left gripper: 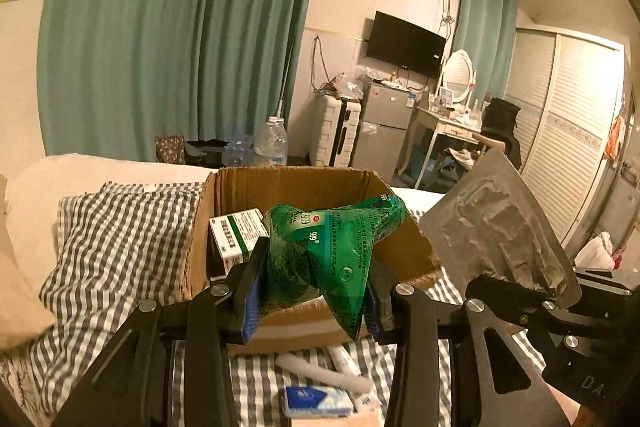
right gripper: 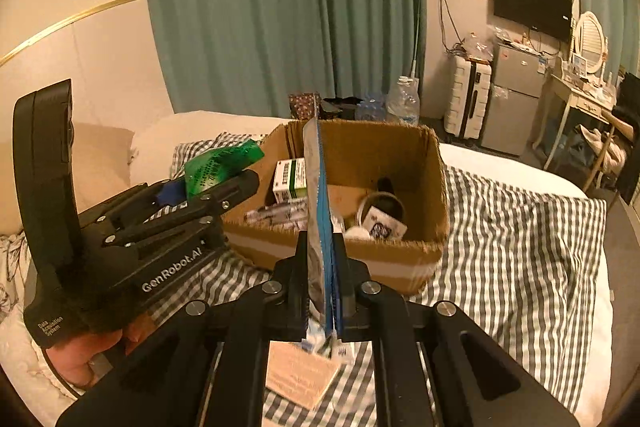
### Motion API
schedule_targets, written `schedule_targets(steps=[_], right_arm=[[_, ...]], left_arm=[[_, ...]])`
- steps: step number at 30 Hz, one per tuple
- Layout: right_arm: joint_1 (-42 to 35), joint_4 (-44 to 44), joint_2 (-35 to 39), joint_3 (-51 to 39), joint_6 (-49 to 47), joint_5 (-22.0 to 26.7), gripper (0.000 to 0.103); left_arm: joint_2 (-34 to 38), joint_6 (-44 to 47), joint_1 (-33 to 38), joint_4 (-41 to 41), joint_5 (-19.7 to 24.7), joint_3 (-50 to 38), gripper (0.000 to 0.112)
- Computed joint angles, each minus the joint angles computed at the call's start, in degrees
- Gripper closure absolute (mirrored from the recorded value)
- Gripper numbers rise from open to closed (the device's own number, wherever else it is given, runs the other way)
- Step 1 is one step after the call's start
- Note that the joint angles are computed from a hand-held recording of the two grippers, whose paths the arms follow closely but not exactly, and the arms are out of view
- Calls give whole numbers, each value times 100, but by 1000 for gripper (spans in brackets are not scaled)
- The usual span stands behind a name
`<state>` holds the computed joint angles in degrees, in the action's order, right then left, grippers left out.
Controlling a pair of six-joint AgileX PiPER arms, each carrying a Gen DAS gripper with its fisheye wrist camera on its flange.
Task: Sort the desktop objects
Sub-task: 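Carry the green packet and blister pack over the cardboard box with both grippers, then open both grippers to drop the packet and blister pack into the box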
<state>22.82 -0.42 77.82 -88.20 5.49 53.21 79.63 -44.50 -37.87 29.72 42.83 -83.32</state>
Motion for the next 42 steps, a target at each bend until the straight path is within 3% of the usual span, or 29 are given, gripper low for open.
schedule_targets(steps=[11,19,23,27,28,29,30,31,32,33,35,42], right_arm=[[-831,876,1420,-1105,-824,-159,95],[-1387,1339,2820,-2402,-1211,104,95],[-1544,1526,3073,-2486,-1306,-14,95],[-1650,1833,3059,-2189,-1552,-319,95],[-1650,1795,3064,-2166,-1515,-353,93],[-1652,1729,3052,-2139,-1427,-388,82],[-1645,1625,2993,-2072,-1272,-455,58],[-1643,1568,2870,-1925,-1174,-599,46],[-1619,1465,2789,-1841,-1074,-719,39],[-1616,1414,2692,-1751,-1053,-796,37],[-1604,1201,2464,-1571,-933,-880,37],[-1690,1030,1688,-846,-704,-912,36]], left_arm=[[1248,1157,754,-1035,-224,-1038,71],[2636,1833,1112,-1675,-50,-2591,71],[3098,1985,1178,-1829,76,-3092,71],[3237,1876,1214,-1933,-73,-3056,69],[3395,1801,1188,-1871,83,-3305,67],[3478,1664,1140,-1744,208,-3460,60],[3448,1520,1112,-1616,180,-3419,42],[3384,1209,1044,-1287,154,-3334,34],[3281,800,972,-857,106,-3151,15],[3176,365,896,-407,90,-3006,9],[2930,97,891,-195,-159,-2630,9],[2257,-36,704,67,133,-1989,9]])
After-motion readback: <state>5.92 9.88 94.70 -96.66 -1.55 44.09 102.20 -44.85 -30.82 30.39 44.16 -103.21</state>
